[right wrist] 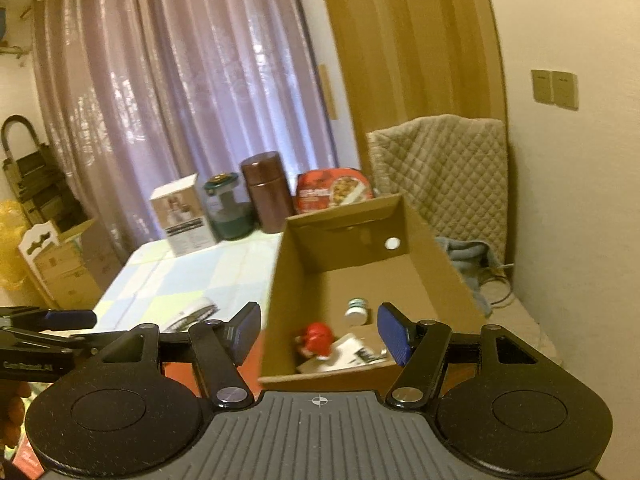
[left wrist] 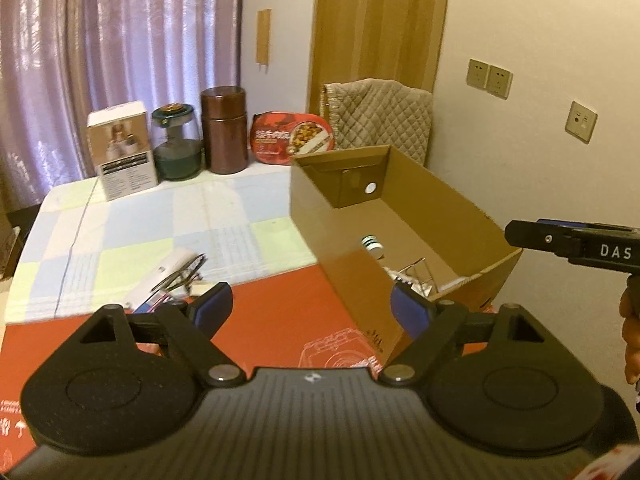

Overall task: Organize rigid objects
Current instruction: 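Move both tools back over the remaining objects on the mat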

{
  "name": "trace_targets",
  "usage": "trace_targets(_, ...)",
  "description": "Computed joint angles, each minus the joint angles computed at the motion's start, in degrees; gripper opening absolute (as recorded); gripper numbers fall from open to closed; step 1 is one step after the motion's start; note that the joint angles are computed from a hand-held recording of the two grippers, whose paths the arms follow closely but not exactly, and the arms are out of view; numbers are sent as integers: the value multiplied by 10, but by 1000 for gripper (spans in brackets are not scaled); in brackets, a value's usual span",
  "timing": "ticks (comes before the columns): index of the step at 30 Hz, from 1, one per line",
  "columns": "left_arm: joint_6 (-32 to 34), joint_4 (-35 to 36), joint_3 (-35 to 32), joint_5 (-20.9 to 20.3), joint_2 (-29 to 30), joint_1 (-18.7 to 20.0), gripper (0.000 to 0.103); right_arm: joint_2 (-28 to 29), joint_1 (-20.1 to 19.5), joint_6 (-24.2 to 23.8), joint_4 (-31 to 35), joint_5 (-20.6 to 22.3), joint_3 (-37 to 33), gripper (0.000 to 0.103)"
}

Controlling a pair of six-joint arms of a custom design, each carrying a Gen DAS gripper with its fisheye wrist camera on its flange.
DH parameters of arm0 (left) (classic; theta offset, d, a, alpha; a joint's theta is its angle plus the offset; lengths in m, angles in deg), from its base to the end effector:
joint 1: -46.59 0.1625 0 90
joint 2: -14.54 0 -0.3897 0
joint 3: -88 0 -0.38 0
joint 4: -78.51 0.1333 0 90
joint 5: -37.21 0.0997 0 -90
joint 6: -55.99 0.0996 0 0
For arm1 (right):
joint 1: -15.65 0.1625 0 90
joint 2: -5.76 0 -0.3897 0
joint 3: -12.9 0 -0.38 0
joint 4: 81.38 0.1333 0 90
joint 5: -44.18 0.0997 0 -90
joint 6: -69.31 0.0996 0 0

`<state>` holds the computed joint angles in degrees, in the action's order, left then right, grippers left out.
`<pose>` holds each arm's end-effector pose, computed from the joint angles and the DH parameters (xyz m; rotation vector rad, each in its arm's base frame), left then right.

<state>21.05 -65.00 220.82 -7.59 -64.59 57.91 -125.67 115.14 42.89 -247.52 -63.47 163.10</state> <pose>-0.3502 -0.2781 0.1685 0.9569 2.3796 -0.8912 0.1405 -0.2154 0.3652 0.5503 -2.3650 1.2541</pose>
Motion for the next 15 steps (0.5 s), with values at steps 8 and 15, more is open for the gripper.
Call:
trace_targets(8, -68, 102, 32, 36, -96, -20, 84, 50, 101, 47, -15, -63, 1, 62)
trace_targets(15, -150, 251, 52, 86, -182, -24, 84, 102, 142, 57, -53, -72, 10, 62)
